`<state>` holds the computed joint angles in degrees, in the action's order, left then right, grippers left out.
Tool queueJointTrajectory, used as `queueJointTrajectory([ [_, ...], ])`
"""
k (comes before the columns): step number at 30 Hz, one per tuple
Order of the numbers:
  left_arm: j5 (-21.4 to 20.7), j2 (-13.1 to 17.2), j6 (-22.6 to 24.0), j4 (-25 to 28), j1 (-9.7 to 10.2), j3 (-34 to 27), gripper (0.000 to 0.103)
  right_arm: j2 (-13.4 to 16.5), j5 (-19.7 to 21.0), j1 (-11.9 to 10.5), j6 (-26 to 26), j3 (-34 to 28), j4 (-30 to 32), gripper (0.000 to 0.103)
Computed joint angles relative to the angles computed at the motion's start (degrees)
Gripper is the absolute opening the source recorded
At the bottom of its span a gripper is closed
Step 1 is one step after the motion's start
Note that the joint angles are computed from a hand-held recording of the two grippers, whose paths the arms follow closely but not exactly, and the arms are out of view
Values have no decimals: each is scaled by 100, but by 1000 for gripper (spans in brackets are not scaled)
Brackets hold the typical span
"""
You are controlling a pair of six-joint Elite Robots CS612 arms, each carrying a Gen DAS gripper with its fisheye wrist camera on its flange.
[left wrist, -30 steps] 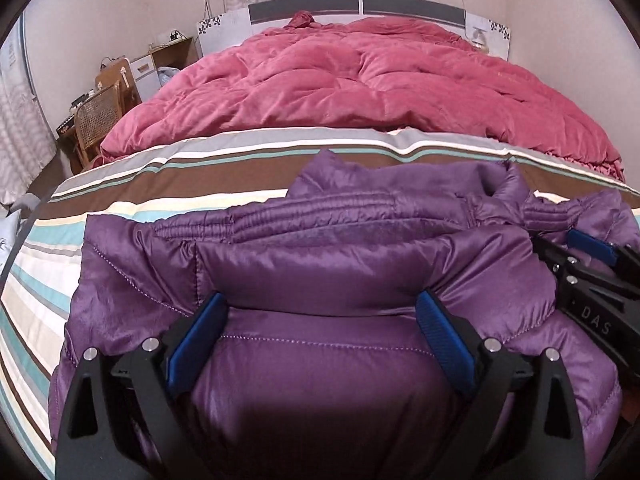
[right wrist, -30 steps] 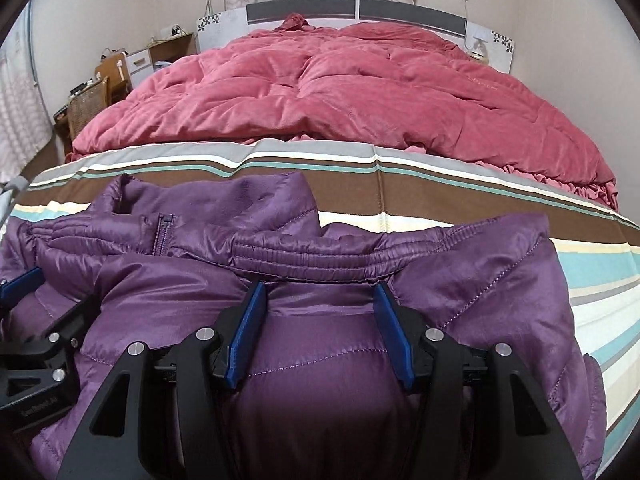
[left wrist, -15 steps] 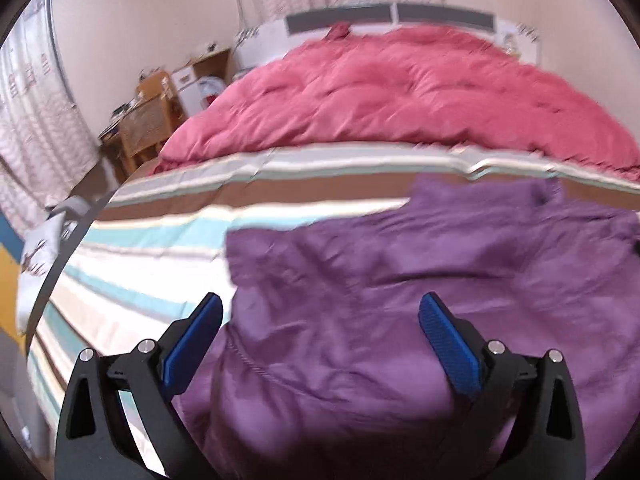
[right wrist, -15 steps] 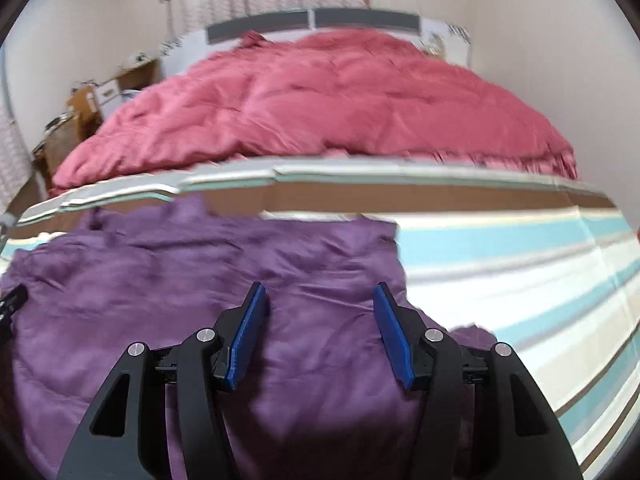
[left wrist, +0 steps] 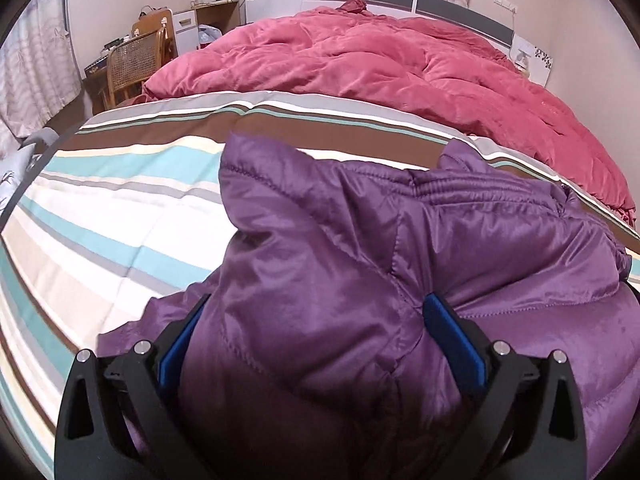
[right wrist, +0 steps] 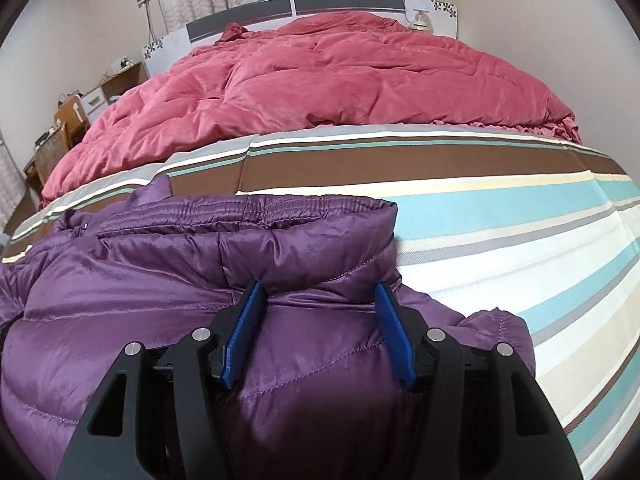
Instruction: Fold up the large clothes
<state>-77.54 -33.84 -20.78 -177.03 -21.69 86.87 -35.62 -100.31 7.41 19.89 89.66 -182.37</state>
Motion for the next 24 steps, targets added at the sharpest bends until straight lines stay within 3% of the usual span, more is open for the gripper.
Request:
queueJointTrajectory([
  [5,-62,-307,-150,-288,0,498,101,-182,-181,71,-150,161,21,58],
  [12,-95,-611,-632,-907,125,1198,101,-520,43,217,-377,659,-503,58],
  [15,-331,-648,-884,-1072,224,1387,101,-645,140,282,-375,847,-665,58],
  [20,-551,-634,-910,-1211,283,1595,101,-775,293,377,-338,1079,-894,58],
  [23,-923,-606,-1015,-1509,344,1712,101,-840,377,418,-307,1225,-1065,58],
  [24,-1013,-595,-1031,-1624,355,1744,101,-845,431,425,-272,1257,-1134,52],
])
